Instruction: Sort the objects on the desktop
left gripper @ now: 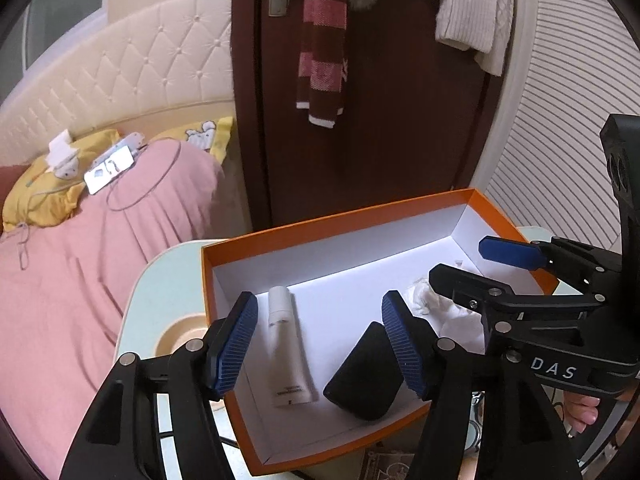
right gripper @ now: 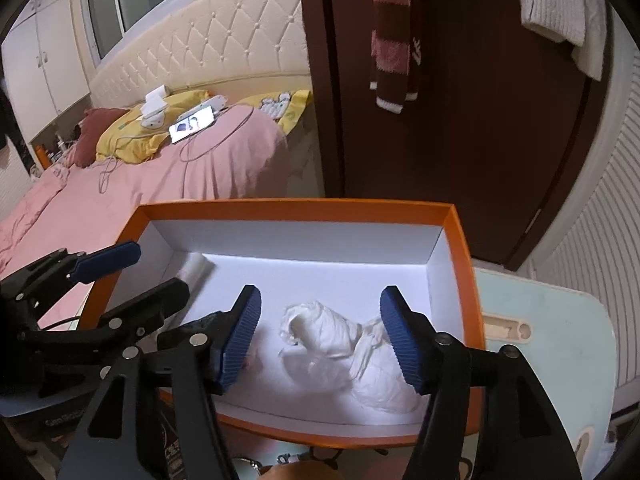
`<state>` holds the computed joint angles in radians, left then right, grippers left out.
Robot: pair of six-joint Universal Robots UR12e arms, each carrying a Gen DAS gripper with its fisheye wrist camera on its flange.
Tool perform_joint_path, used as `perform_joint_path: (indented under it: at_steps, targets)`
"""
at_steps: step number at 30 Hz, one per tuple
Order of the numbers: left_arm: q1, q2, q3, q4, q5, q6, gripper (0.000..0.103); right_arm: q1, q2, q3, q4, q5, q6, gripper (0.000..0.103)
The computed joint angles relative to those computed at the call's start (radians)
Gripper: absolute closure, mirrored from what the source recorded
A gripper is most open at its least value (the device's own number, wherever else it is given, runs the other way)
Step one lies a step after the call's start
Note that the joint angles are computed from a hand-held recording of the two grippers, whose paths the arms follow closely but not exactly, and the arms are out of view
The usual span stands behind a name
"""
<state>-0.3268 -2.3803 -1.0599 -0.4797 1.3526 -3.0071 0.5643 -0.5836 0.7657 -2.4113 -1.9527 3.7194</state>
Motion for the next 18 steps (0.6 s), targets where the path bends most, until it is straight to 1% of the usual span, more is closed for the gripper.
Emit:
perform_joint_path:
  at_steps: [4, 7, 9, 10, 14, 18]
  targets:
    - [0.001, 0.009, -0.010, 0.004, 0.001, -0.005, 0.039, 0.001, -0.009, 0.013, -0.019, 0.002, -0.002, 0.039]
    - [0.005, 0.019, -0.023, 0.017, -0.013, -0.013, 0.037, 0.003, -0.020, 0.030, -0.040, 0.001, 0.000, 0.039]
    - [0.010, 0.036, -0.048, 0.039, -0.025, -0.023, 0.032, 0.005, -0.032, 0.049, -0.063, 0.005, 0.002, 0.039]
    - [0.013, 0.045, -0.060, 0.050, -0.031, -0.028, 0.032, 0.007, -0.039, 0.060, -0.077, 0.006, 0.003, 0.039]
    - [0.025, 0.081, -0.111, 0.083, -0.041, -0.040, 0.031, 0.014, -0.074, 0.118, -0.135, 0.012, 0.000, 0.039]
    - [0.044, 0.129, -0.177, 0.104, -0.024, -0.051, 0.031, 0.025, -0.116, 0.188, -0.181, -0.006, 0.000, 0.039]
